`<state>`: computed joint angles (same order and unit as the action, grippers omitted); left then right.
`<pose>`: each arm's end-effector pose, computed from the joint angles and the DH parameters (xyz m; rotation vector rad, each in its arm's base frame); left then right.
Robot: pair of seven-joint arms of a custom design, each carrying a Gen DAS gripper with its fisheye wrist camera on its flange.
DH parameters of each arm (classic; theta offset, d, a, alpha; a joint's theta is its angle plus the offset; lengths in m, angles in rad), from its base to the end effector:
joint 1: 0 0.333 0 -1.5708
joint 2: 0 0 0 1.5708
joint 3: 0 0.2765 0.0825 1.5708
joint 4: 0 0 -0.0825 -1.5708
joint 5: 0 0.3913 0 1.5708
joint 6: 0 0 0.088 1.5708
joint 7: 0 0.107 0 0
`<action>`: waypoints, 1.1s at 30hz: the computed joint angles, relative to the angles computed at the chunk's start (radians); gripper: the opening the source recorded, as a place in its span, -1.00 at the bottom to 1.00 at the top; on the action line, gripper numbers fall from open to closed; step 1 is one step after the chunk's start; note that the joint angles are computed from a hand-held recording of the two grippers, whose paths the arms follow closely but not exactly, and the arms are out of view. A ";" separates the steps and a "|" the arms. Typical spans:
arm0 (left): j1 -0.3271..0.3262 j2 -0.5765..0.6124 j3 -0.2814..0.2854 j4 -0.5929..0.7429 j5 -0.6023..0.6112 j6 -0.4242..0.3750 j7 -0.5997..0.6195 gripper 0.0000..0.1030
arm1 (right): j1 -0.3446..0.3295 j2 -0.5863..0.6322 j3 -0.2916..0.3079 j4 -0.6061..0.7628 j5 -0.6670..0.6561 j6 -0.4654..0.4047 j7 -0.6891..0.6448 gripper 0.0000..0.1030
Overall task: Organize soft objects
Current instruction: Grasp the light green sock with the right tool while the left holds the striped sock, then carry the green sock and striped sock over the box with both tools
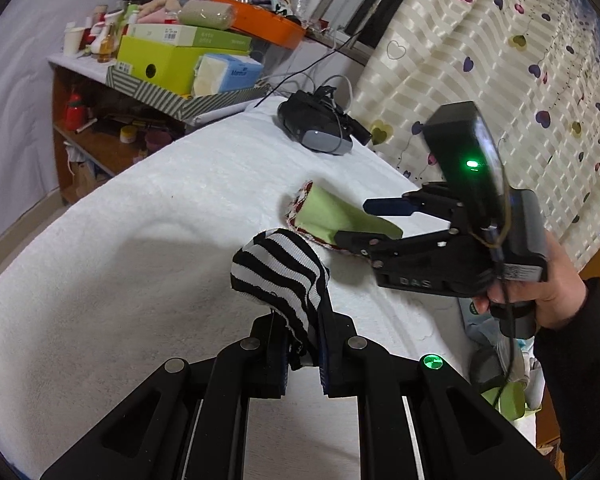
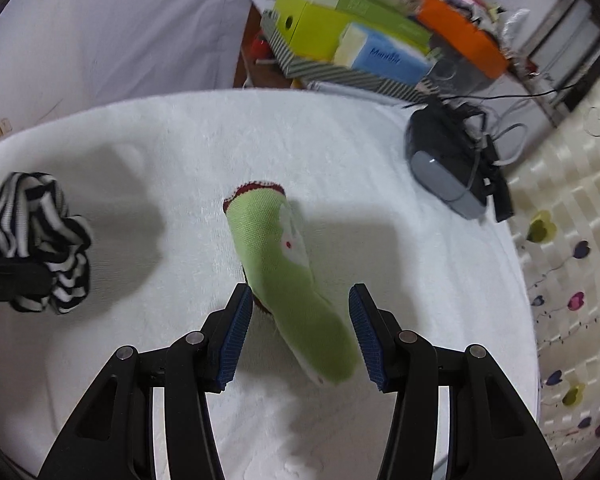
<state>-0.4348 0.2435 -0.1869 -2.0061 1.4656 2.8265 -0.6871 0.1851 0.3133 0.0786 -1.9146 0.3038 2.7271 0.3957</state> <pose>0.4660 -0.3920 0.3278 -2.1201 1.4889 -1.1477 0.6324 0.1563 0.3441 -2.6768 0.5282 -0.5558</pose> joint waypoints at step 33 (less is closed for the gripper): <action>-0.121 0.024 -0.056 0.178 -0.068 -0.089 0.233 -0.79 | -0.042 -0.681 -0.211 -0.549 0.692 -0.138 -0.248 -0.57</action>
